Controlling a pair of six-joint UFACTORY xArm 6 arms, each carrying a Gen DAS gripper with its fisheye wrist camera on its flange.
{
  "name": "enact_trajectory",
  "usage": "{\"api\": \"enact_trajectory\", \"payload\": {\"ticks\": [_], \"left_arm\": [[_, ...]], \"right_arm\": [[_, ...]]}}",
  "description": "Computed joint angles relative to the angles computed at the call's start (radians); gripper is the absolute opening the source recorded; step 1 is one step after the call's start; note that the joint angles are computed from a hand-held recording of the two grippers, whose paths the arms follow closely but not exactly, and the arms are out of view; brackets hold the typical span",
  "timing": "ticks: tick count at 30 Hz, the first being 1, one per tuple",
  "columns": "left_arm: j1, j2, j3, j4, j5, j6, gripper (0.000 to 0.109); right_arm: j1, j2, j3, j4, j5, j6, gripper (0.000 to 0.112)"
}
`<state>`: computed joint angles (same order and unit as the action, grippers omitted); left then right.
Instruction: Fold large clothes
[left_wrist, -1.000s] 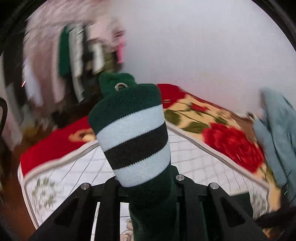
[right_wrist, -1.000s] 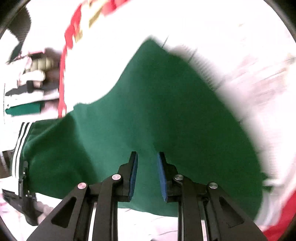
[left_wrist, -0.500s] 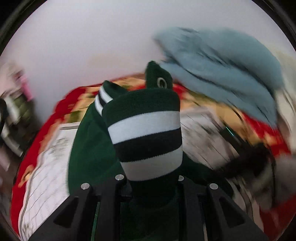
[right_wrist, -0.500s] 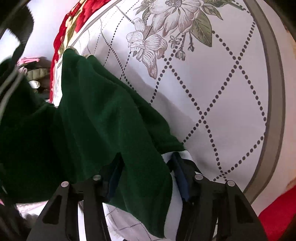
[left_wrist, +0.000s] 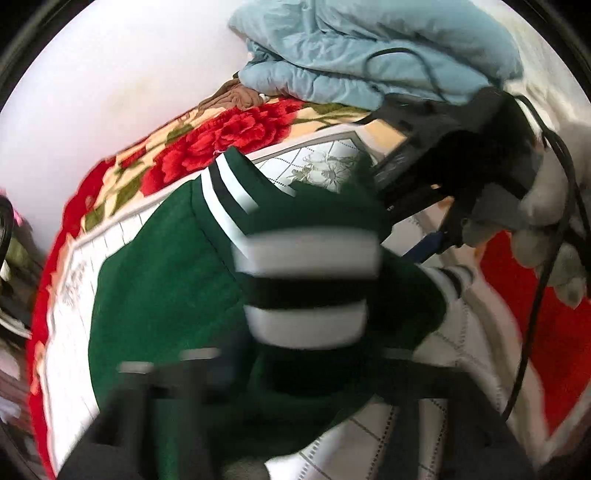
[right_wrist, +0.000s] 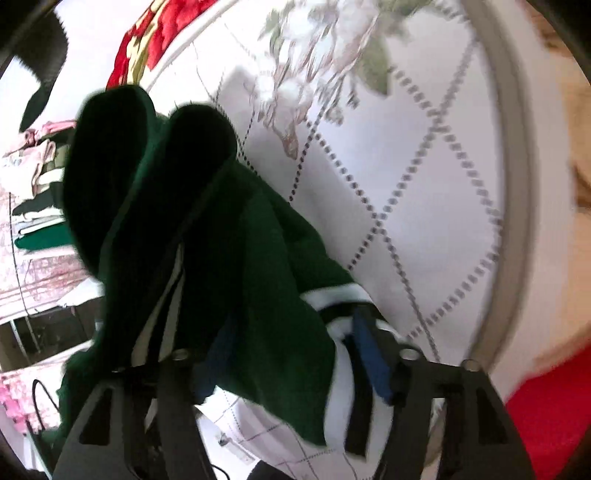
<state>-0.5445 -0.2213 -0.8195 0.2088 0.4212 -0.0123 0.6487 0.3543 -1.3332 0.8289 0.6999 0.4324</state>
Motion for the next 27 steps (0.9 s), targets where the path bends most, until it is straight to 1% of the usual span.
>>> {"api": "enact_trajectory", "payload": {"ticks": [1, 3, 5, 7, 8, 10, 12, 13, 14, 15, 16, 18, 19, 20, 21, 23, 24, 26, 27], "left_arm": [[0.001, -0.013, 0.009, -0.022, 0.005, 0.001, 0.103], [0.003, -0.045, 0.017, -0.058, 0.048, 0.001, 0.103], [0.012, -0.069, 0.01, -0.097, 0.097, -0.002, 0.103], [0.032, -0.091, -0.007, -0.072, 0.16, -0.07, 0.103], [0.052, -0.096, -0.032, -0.086, 0.21, -0.095, 0.103], [0.086, -0.094, -0.072, -0.075, 0.291, -0.169, 0.103], [0.142, -0.071, -0.121, -0.118, 0.379, -0.211, 0.103], [0.164, -0.054, -0.142, -0.112, 0.423, -0.244, 0.103], [0.197, -0.025, -0.166, -0.143, 0.455, -0.252, 0.103], [0.21, -0.001, -0.185, -0.131, 0.476, -0.275, 0.103], [0.222, 0.027, -0.207, -0.113, 0.496, -0.298, 0.103], [0.25, 0.069, -0.227, -0.117, 0.505, -0.308, 0.103], [0.258, 0.083, -0.233, -0.109, 0.509, -0.318, 0.103], [0.267, 0.097, -0.24, -0.111, 0.502, -0.322, 0.103], [0.27, 0.107, -0.245, -0.105, 0.495, -0.328, 0.103], [0.272, 0.133, -0.263, -0.088, 0.488, -0.341, 0.103], [0.278, 0.14, -0.271, -0.091, 0.486, -0.339, 0.103], [0.289, 0.149, -0.283, -0.091, 0.481, -0.337, 0.103], [0.295, 0.147, -0.284, -0.092, 0.48, -0.332, 0.103]], "right_arm": [[0.0, -0.035, 0.026, -0.048, -0.007, 0.038, 0.077], [-0.002, -0.122, 0.082, -0.156, -0.008, 0.128, 0.078], [-0.006, -0.195, 0.128, -0.219, -0.01, 0.2, 0.078], [-0.005, -0.253, 0.149, -0.271, -0.01, 0.27, 0.078], [-0.002, -0.275, 0.148, -0.295, -0.005, 0.303, 0.078], [0.01, -0.285, 0.149, -0.279, -0.019, 0.302, 0.078], [0.021, -0.245, 0.081, -0.236, 0.001, 0.281, 0.083], [0.031, -0.199, 0.023, -0.229, 0.007, 0.276, 0.084], [0.046, -0.168, -0.018, -0.246, 0.019, 0.283, 0.084], [0.057, -0.122, -0.077, -0.295, 0.066, 0.311, 0.084], [0.063, -0.08, -0.122, -0.313, 0.095, 0.318, 0.084], [0.074, -0.003, -0.198, -0.284, 0.116, 0.297, 0.085], [0.077, 0.032, -0.235, -0.315, 0.148, 0.31, 0.085], [0.083, 0.071, -0.293, -0.378, 0.208, 0.334, 0.084], [0.095, 0.093, -0.322, -0.435, 0.228, 0.346, 0.081], [0.113, 0.107, -0.334, -0.528, 0.255, 0.395, 0.047], [0.117, 0.099, -0.322, -0.545, 0.264, 0.418, 0.04], [0.117, 0.045, -0.267, -0.579, 0.246, 0.485, 0.008], [0.117, 0.014, -0.24, -0.588, 0.233, 0.512, 0.008]]}}
